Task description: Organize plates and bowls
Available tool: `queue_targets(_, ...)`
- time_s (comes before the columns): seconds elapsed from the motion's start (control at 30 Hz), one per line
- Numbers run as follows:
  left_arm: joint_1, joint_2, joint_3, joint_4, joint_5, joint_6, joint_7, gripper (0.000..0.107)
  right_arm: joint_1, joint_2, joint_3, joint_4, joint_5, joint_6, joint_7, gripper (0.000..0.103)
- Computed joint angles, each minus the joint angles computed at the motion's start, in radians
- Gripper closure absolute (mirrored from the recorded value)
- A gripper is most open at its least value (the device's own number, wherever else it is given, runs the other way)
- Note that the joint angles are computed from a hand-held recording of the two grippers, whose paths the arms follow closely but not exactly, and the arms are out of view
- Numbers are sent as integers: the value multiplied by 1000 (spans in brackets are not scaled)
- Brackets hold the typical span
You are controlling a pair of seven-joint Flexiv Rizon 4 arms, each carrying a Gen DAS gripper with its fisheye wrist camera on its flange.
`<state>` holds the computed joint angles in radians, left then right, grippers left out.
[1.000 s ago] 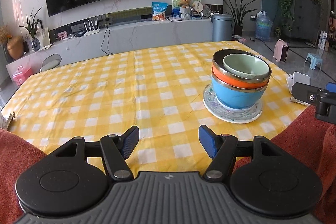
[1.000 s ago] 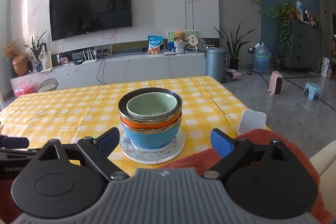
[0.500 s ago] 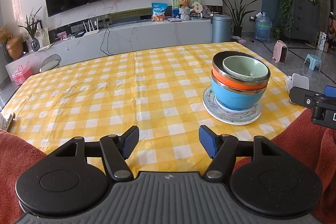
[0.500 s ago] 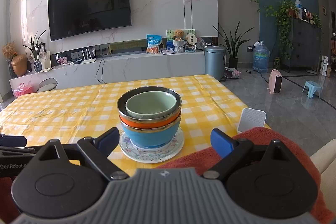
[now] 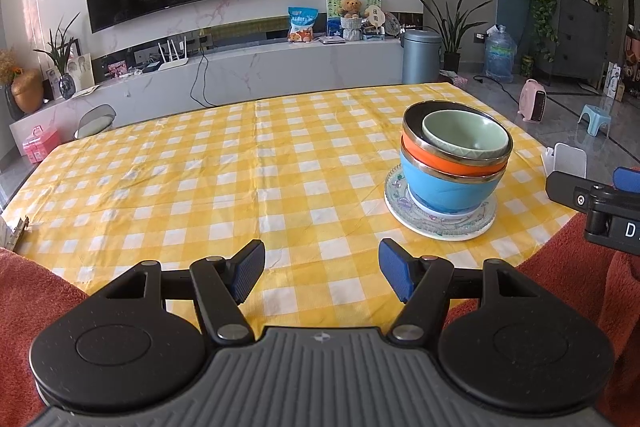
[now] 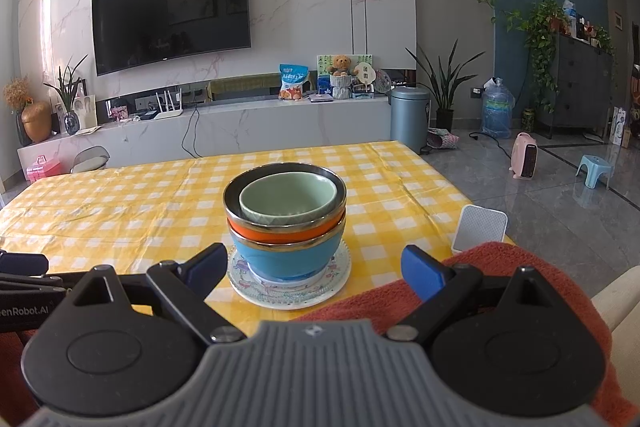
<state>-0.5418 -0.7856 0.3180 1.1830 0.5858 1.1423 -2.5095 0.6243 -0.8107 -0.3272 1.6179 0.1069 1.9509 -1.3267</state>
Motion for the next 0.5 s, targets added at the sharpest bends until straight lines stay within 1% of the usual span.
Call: queue_targets(0.5, 5, 2, -9, 1, -4, 7, 12, 30, 0, 0, -1, -1, 1, -1, -1, 11)
